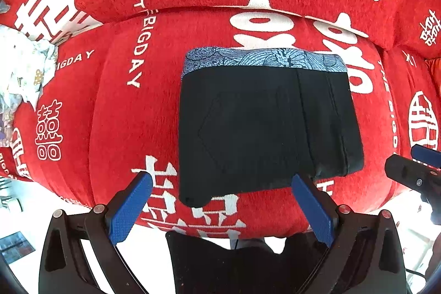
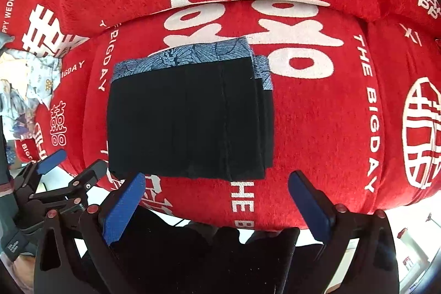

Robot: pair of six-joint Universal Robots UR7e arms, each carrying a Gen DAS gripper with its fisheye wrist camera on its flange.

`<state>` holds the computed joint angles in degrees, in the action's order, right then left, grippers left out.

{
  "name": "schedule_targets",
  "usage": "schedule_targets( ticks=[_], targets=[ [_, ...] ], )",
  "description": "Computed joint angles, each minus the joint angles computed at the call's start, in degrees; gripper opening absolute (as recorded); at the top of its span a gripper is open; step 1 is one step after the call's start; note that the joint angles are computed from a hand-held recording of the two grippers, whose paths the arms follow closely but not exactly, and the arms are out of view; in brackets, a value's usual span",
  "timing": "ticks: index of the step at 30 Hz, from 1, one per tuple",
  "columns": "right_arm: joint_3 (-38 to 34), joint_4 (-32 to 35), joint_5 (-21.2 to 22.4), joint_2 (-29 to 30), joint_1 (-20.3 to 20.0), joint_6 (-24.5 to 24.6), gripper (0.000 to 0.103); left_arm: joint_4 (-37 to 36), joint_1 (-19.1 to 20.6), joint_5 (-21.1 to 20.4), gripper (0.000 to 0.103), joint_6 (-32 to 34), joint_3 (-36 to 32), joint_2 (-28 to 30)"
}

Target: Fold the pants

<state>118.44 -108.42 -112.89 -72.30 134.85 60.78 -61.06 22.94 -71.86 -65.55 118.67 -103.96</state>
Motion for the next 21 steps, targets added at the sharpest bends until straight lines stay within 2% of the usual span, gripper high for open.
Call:
schedule_targets(
  ticks=[7,21],
  targets=[
    [-1.9,3.0,-0.5,0.4,0.7,1.8,0.103,1.0,0.0,-1.5,0.101,-0.3,-1.2,0.7],
    [-4.5,6.8,-2.5,2.1,2.3,2.5,0.103,2.5,-1.2,-1.3,0.101,-0.4,-2.0,1.2]
  ],
)
